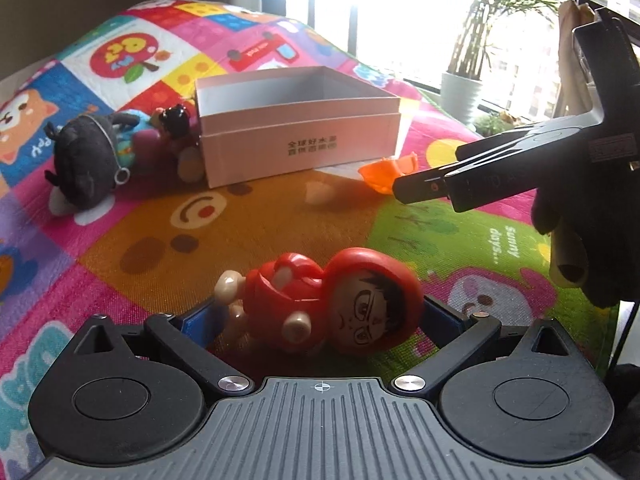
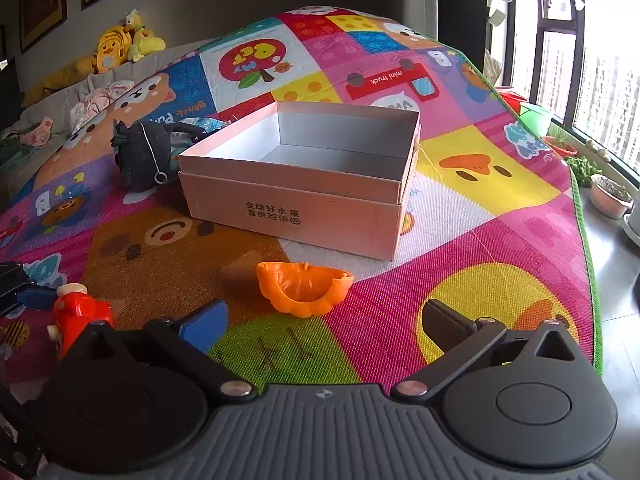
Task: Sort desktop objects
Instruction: 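Lift the red doll into the white box and release it, then drop the orange pumpkin toy into the white box from the right tool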
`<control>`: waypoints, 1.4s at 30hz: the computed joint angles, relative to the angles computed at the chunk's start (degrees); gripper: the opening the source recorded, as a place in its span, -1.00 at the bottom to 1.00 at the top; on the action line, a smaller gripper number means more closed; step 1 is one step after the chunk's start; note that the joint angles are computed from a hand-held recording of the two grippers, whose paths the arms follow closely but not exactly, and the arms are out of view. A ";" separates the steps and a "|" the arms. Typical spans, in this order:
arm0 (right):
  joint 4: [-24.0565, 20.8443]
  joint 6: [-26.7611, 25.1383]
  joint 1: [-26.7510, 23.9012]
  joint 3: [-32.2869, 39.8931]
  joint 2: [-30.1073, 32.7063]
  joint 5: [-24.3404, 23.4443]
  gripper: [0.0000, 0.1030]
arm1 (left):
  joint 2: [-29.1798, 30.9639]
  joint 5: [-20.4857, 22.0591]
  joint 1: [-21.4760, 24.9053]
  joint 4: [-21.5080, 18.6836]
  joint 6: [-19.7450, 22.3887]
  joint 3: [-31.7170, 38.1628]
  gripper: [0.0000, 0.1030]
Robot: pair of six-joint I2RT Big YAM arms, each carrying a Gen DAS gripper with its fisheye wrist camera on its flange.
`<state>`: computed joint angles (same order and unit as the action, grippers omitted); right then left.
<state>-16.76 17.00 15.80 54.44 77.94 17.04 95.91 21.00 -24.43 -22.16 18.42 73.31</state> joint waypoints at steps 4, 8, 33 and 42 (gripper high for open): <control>-0.29 -1.30 0.20 1.66 1.85 -0.11 1.00 | -0.56 -1.37 -0.49 0.85 0.08 -0.59 0.91; -0.58 -1.47 -0.34 4.09 4.75 -0.66 0.96 | -1.50 -1.41 -0.01 0.68 -0.06 -1.42 0.90; -1.41 -12.66 -6.32 21.72 7.54 3.01 0.55 | 16.03 -0.55 -1.09 -1.40 -12.09 37.93 0.98; -7.34 -1.76 -10.80 25.79 15.97 -1.19 0.64 | 16.28 6.30 2.16 -2.60 -7.00 28.49 1.00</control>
<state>-24.10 15.24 5.01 80.22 93.92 15.85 112.19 27.30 -22.27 -24.75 11.43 101.80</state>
